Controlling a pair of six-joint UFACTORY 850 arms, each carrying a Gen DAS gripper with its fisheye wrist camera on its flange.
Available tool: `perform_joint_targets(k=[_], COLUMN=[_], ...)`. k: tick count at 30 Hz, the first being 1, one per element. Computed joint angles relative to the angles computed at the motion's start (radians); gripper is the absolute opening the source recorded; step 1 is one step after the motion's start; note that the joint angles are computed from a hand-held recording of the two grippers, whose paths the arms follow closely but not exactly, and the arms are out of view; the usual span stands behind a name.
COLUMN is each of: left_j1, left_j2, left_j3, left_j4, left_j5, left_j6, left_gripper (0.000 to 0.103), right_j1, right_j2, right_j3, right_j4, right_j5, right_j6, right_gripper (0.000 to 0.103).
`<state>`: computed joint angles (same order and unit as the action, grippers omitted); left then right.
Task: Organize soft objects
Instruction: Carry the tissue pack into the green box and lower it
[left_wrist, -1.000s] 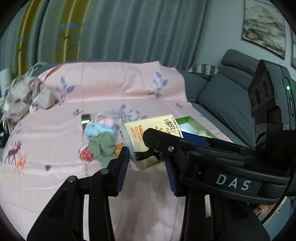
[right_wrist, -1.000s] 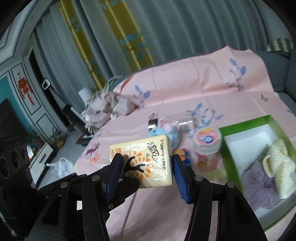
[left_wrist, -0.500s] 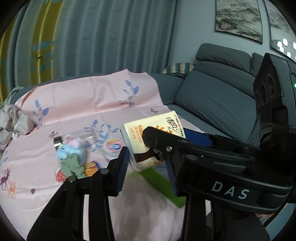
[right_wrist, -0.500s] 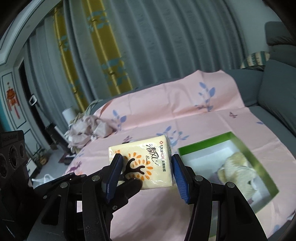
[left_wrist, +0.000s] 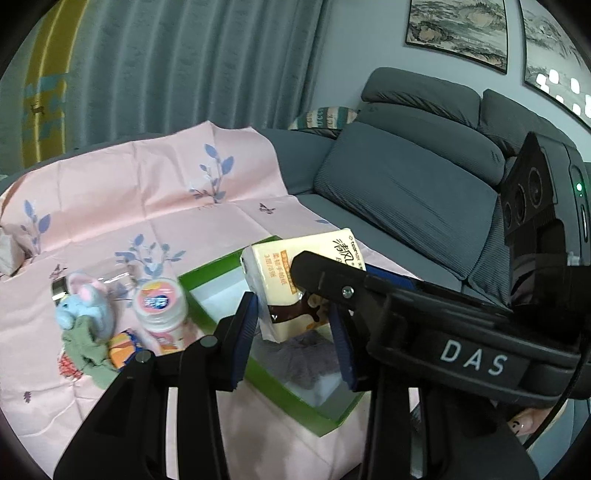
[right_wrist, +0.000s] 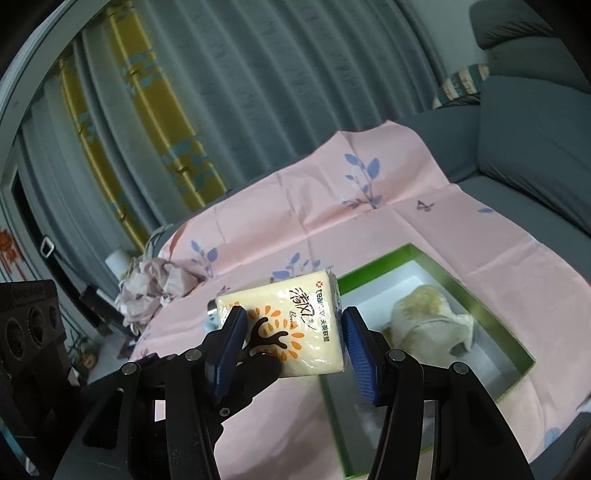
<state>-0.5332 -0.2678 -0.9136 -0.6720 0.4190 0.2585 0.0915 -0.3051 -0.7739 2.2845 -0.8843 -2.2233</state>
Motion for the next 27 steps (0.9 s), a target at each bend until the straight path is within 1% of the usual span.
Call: perform_joint_targets(k=[3,9,13,17,21,22,24,26,27], left_j1=[0.006,0.03,0.039,0.055,0.067,0.07,0.076,0.08,0.083], left_j2=[-0.029,-0.09,-0.122,-0.159,-0.19,-0.199,-0.22,-0.237,-0.246], left_j3=[-0.036,-0.092,-0.122,-0.157,-0.185,-0.192,-0.211,-0.225,-0.233], left_j4=[0.032,0.182,0.23,0.411,0.535,0.585,0.731,0.82,0.886], left_j5=[-0.034,-0.098,-0.137,-0.187,-0.224,-0.233,-0.255,-0.269,-0.277], left_j6=[-0.029,-0.185,-0.232,-0.419,-0.558,-0.612,-0.768,-0.856,-0.926], left_gripper=[0.037,0.037,0.037,0.037,0.037,0.037,0.037,0.037,0.037], right_j1=[-0.016,-0.027,-0.034,-0.035,-0.036,-0.036,-0.033,-0.03,-0.03], right_j2=[-0.025,-0.072,-0.104,-0.131,-0.167,-0.174,-0.191,-0.203,-0.21], right_j3=[-0.018,-0.065,-0.094,-0.123,-0.161,-0.17,-0.189,-0.202,-0.21], right_j4=[-0.015,-0.035,-0.066,-0.091,-0.138,-0.149,-0.166,-0.177,-0.184], right_j5=[0.003,0.06,0.089,0.145,0.183,0.195,0.232,0.26,0.274], right_j6=[0.038,0.098,0.145,0.186,0.25,0.265,0.293,0.309,0.321], right_gripper=[0.056,0.056,0.056,0.056,0.056,0.056,0.056,0.056,0.056])
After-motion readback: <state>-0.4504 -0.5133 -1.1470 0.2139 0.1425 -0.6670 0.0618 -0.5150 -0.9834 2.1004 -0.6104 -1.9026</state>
